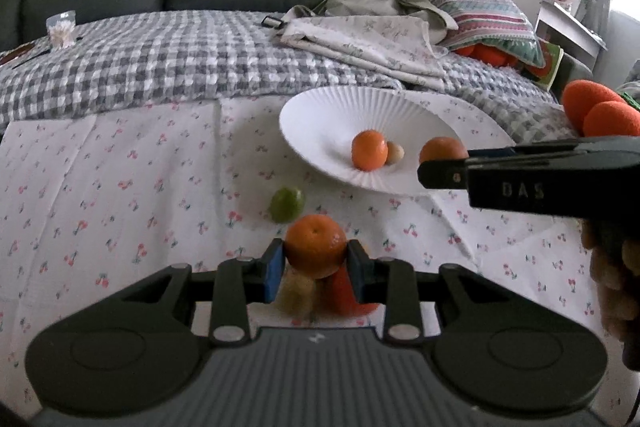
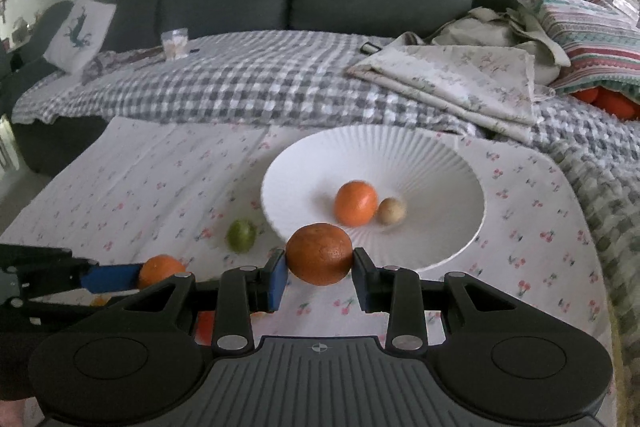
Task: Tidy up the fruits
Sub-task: 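Carry both fruits into the white bowl and open both tools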
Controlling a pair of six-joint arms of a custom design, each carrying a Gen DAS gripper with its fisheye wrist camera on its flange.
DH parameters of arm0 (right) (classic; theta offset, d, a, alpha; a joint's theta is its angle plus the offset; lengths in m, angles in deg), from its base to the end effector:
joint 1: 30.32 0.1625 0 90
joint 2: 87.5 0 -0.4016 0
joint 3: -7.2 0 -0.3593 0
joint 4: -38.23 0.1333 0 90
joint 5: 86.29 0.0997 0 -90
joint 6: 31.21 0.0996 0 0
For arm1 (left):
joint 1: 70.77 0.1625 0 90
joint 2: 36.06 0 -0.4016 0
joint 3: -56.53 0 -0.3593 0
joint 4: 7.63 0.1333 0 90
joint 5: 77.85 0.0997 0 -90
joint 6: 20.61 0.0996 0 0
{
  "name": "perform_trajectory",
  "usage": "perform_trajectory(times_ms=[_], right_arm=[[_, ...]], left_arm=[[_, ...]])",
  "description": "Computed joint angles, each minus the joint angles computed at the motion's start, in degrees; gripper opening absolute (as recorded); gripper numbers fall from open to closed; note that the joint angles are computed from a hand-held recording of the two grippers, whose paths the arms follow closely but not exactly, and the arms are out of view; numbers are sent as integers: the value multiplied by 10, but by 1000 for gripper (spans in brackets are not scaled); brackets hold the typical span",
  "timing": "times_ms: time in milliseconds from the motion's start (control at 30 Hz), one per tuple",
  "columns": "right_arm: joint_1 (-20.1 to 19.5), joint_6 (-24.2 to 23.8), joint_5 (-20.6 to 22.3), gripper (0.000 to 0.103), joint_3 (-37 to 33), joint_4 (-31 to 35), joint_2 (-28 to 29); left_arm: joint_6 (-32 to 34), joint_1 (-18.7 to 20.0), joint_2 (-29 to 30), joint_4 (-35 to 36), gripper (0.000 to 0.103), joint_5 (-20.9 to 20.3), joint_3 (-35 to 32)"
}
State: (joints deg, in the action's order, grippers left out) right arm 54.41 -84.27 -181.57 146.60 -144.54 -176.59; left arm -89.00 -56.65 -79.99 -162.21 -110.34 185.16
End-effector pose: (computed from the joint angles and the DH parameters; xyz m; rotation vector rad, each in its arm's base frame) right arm 0.0890 -0.3862 0.2817 1.0043 -2.3811 0.8184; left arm -0.3326 -0.3077 -0.0012 0.3739 2.2821 -1.0768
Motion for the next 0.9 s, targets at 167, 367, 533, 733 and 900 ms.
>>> perform_trajectory(times_ms=[167, 367, 533, 733, 900], right_arm=[[-2, 8, 5, 33, -27, 1, 16], [-4, 13, -3, 33, -56, -4, 44], [-8, 20, -17, 33, -80, -14, 71], [-15, 19, -36, 33, -102, -24, 104], [-20, 12, -46, 33, -111, -30, 122]], left_arm=[[69, 16, 21, -62, 32, 20, -19], [159, 46, 59, -134, 32, 38, -63], [220, 74, 92, -170, 32, 46, -102], [277, 103, 125, -197, 32, 44, -138], [313, 118, 143, -214, 32, 39, -153]])
